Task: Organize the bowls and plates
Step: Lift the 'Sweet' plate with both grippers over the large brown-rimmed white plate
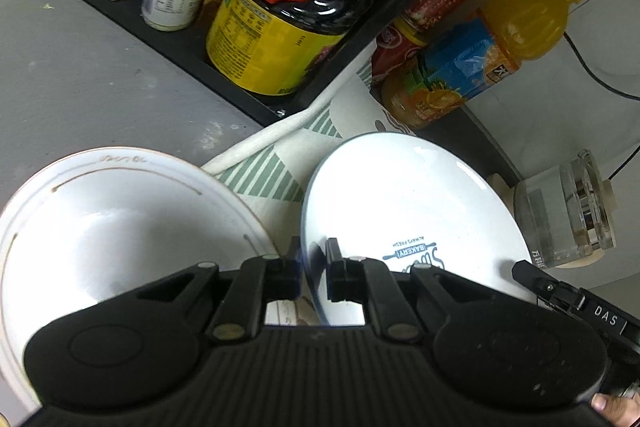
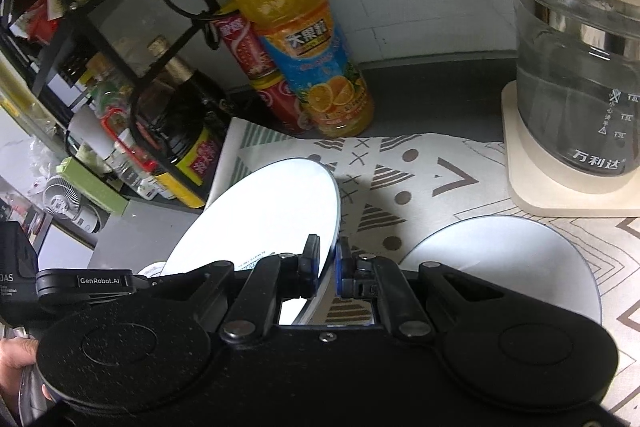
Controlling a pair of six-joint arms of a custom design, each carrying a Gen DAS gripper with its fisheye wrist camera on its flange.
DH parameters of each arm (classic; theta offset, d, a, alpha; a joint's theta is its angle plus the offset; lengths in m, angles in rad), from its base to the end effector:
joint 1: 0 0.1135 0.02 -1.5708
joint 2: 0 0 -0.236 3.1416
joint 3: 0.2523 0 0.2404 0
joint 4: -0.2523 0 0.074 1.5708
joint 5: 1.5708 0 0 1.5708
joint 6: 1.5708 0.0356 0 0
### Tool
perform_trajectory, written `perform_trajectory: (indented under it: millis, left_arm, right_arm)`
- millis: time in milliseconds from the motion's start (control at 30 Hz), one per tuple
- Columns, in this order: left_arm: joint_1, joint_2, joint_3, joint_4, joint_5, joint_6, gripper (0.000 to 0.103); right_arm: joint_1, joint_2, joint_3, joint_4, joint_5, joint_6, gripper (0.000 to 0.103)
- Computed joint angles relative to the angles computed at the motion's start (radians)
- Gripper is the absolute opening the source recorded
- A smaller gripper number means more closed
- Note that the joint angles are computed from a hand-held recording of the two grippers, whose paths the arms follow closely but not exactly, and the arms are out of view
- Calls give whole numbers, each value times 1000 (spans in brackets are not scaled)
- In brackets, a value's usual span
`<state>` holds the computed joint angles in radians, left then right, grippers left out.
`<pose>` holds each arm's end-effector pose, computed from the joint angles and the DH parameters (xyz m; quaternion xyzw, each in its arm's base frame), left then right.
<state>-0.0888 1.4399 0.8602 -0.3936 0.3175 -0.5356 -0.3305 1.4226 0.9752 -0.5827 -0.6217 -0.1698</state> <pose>0.2754 -0.0357 0.1810 -0.1637 0.9305 -0.2330 0.2302 0.2659 -0.0693 0.2121 -0.0078 0.9211 0.2226 0.3193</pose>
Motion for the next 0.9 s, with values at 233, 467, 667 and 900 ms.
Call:
perform_trajectory:
  millis: [233, 467, 667, 900]
  left_arm:
    - [22, -149, -87, -34, -20, -22, 8]
    - [60, -285, -169, -72, -29, -34, 8]
    - [119, -387, -226, -117, -15, -20, 8]
    - [194, -471, -273, -165, 4, 18, 8]
  right_arm:
    - [-6, -63, -35, -37, -44, -56, 8]
    - [22, -136, -77, -60, -60, -69, 8]
    - [61, -174, -104, -63, -63, -64, 8]
    - [109, -209, -134, -60, -56, -49, 8]
